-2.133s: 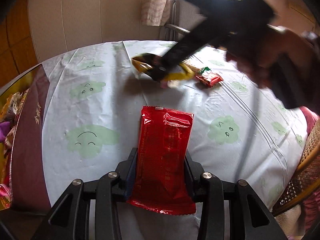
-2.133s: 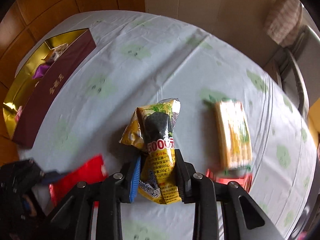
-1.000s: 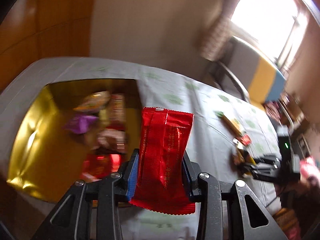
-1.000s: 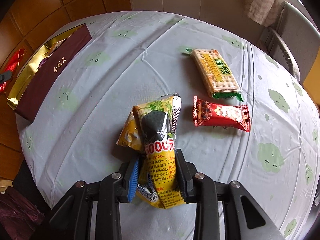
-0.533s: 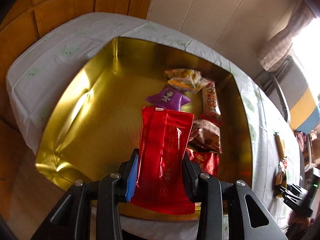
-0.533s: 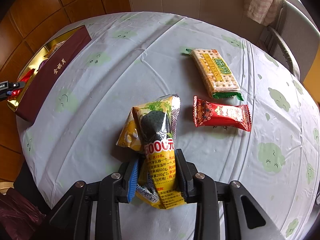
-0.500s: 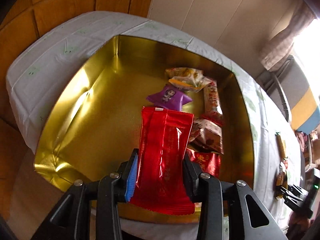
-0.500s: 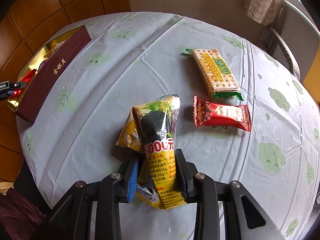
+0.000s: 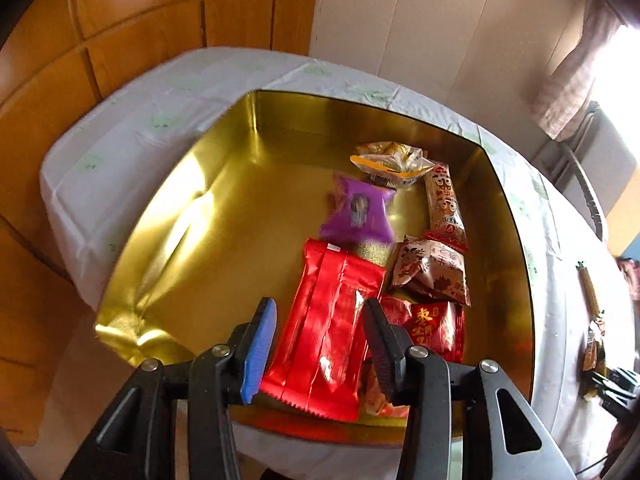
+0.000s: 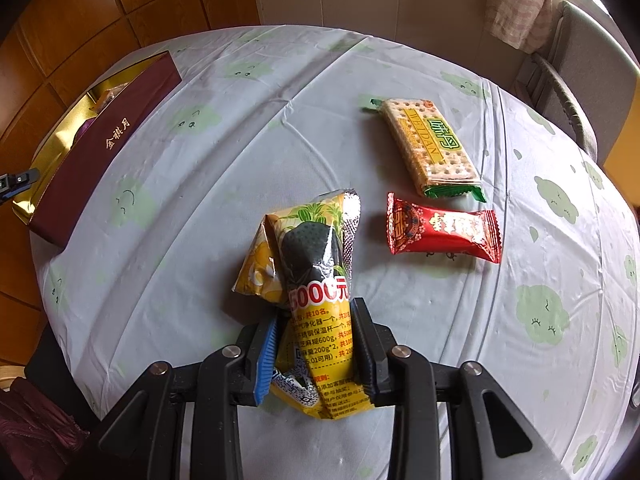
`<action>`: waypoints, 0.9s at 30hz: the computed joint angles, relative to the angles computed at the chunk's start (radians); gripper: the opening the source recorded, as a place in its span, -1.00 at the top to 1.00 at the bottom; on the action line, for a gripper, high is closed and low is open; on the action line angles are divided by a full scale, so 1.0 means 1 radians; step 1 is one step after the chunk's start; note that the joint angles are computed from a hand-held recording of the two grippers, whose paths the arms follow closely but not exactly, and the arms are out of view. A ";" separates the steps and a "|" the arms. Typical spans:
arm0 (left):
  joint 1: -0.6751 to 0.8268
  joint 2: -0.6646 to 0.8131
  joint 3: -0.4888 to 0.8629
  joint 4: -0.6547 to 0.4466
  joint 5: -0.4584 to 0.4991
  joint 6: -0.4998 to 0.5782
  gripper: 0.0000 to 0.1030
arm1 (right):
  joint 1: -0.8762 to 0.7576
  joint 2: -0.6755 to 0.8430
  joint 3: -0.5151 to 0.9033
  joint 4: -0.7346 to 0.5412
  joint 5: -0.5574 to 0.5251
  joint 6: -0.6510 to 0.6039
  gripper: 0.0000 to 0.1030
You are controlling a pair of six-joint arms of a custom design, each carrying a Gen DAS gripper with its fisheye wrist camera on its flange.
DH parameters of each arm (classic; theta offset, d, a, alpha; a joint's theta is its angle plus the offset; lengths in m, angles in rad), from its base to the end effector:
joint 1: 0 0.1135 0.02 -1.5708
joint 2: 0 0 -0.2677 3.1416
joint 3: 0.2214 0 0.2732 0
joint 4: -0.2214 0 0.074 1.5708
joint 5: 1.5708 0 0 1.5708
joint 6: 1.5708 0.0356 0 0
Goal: Organize snacks
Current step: 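Carry the red packet into the tin and open the left tool, then carry the yellow-black snack bag toward the gold tin with the right tool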
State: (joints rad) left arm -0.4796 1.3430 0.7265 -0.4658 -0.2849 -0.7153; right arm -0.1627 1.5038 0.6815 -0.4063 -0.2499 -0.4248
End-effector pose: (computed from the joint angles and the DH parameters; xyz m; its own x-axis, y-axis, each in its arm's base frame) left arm 0.2375 -0.1122 0.1736 -0.8051 -0.2907 -0.5170 -0.2678 0.9559 -0.1204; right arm 0.2618 -0.0340 0.1239 -0.8779 -0.2606 -0.4017 -0.3147 0.9463 0.0740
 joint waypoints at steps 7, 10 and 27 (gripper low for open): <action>-0.098 -0.097 -0.039 -0.044 -0.119 -0.059 0.07 | 0.013 -0.016 -0.022 0.024 0.012 0.024 0.30; -0.132 -0.115 -0.042 -0.060 -0.147 -0.073 0.06 | 0.016 -0.021 -0.030 0.034 0.014 0.031 0.30; -0.217 -0.148 -0.057 -0.075 -0.211 -0.126 -0.05 | 0.032 -0.065 -0.079 0.084 0.043 0.091 0.30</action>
State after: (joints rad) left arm -0.6962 1.1946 0.6694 -0.5404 -0.4959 -0.8415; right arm -0.1312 1.4388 0.6024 -0.3223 -0.2067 -0.3343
